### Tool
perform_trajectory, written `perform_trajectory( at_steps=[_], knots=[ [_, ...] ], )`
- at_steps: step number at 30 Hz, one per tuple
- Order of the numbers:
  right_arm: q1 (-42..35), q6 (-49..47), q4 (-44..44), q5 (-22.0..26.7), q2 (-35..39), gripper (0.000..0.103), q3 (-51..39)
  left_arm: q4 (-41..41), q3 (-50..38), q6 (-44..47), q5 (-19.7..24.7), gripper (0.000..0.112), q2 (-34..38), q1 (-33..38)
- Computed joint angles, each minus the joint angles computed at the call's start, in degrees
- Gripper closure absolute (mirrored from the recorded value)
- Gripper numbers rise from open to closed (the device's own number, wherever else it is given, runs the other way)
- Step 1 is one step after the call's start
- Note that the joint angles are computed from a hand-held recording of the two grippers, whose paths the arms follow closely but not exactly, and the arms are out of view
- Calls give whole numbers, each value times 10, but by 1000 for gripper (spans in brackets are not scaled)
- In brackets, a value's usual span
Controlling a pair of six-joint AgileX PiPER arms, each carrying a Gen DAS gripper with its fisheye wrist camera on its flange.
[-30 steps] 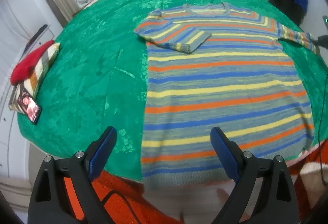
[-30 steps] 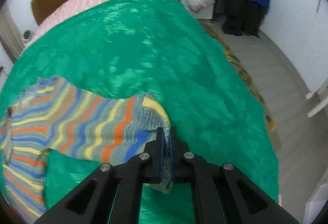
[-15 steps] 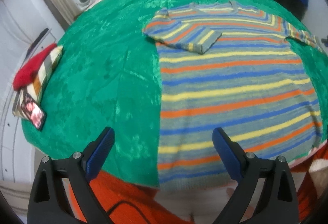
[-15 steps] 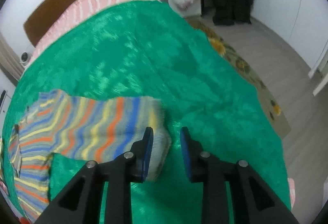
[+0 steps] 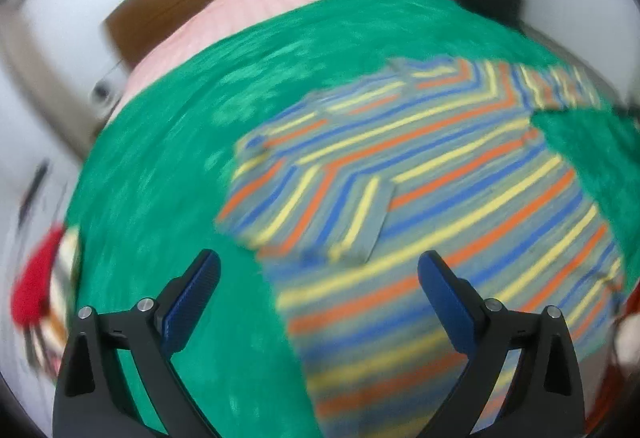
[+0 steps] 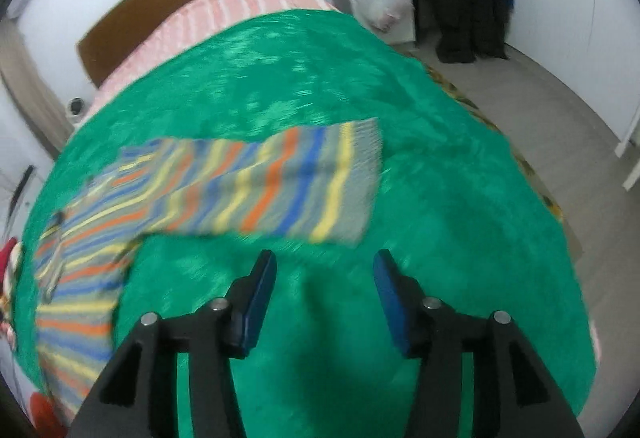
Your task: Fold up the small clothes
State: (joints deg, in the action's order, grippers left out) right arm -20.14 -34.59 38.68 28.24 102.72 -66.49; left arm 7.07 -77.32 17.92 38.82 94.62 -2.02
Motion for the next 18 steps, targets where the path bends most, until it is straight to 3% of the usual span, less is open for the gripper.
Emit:
perform_trajectory(
  at_steps=[2,4,6,7,8,11,14,18],
  knots=[
    [4,-60,68,-4,-32,52,55,45,-28,-8,-13,13,67,-27],
    [10,-136,153,-11,-66,52,115,57,-89,-24,16,27,149,-27],
    [23,-176,193,-22,-91,52,154,-23,-184,1,97,72,227,9],
    [33,-185,199,-30,-105,52,172,-81,-213,20,124,83,244,33],
    [45,-205,215,-41,-121,52,195,-127,-231,26,141,110,253,56],
    [77,-257,256,-79,-162,52,251,-189,-238,15,142,109,227,116],
    [103,-358,362,-114,-175,52,282,-205,-254,-9,136,109,204,177],
    [133,-468,490,-155,-161,52,294,-145,-342,-118,146,109,246,269]
  ],
)
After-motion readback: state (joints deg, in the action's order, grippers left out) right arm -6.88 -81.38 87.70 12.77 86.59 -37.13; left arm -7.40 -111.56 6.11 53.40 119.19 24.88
